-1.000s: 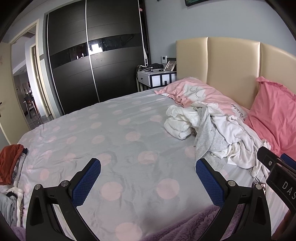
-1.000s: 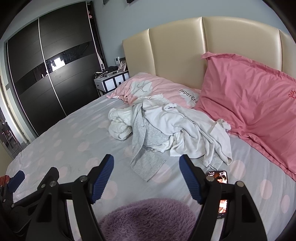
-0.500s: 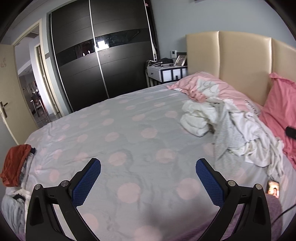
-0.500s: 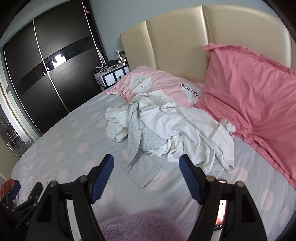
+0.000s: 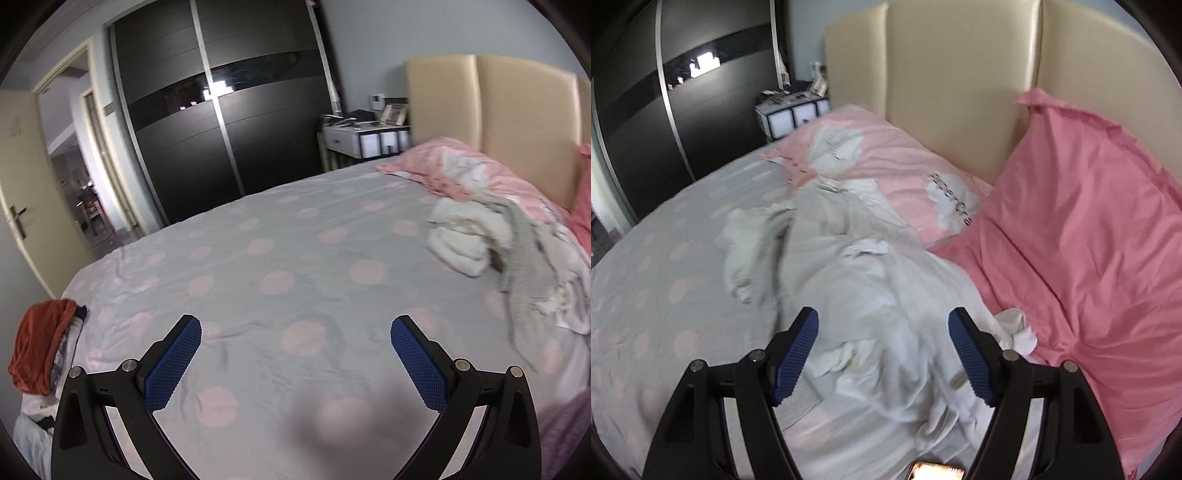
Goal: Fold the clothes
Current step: 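Reach the right tool into the clothes pile and grasp the white garment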
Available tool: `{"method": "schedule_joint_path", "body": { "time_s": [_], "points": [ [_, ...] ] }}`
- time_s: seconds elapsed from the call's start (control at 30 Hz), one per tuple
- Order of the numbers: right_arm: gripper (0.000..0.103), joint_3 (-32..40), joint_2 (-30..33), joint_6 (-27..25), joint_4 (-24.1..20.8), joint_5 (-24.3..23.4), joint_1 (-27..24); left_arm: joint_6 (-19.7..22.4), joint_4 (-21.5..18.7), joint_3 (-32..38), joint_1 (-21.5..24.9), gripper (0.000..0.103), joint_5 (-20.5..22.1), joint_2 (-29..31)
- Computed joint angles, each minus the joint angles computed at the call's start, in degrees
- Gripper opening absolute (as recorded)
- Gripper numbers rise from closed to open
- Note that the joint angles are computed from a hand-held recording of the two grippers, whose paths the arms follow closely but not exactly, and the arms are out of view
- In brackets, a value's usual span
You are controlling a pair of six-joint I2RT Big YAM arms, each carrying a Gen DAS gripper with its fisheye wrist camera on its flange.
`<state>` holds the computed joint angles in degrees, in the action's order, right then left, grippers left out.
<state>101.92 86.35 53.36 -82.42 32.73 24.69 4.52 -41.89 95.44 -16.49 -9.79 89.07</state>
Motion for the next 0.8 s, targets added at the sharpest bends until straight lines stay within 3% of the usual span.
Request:
{"method": "schedule_joint_path", "body": {
  "time_s": [0.1, 0.23, 0.43, 0.47, 0.5, 0.57, 0.6, 0.8],
  "points": [
    [0.066, -2.2, 0.9, -1.7, 3.0, -4.5, -5.2, -3.9, 1.0, -0.5, 2.5, 0.103, 1.5, 1.9],
    [0.066, -3.8, 3.6, -2.8, 6.6, -11.4, -10.4, -7.6, -1.5, 1.6, 4.3, 0.103, 3.1, 5.9],
    [0.064, -3.8, 7.4, 0.0, 8.4, -12.8, -13.6, -8.1, -3.9, 5.2, 4.4, 0.103, 3.0, 9.6],
    [0.061, -2.9, 7.9, 0.0, 7.7, -12.8, -13.7, -8.1, -4.0, 5.3, 4.2, 0.103, 2.9, 9.7],
    [0.051, -1.3, 8.8, -0.4, 6.0, -11.8, -13.5, -8.0, -4.2, 5.4, 4.0, 0.103, 2.8, 9.9],
    [0.017, 2.7, 10.7, -1.4, 1.8, -8.7, -12.8, -7.2, -4.3, 5.4, 3.8, 0.103, 2.5, 10.1],
    [0.006, 4.8, 11.7, -1.9, -0.4, -7.2, -12.4, -6.6, -4.4, 5.4, 3.8, 0.103, 2.3, 10.1],
    [0.006, 16.9, 16.1, -3.1, -10.2, 1.6, -9.7, -4.4, -2.8, 3.5, 3.5, 0.103, 0.6, 7.9]
  ]
}}
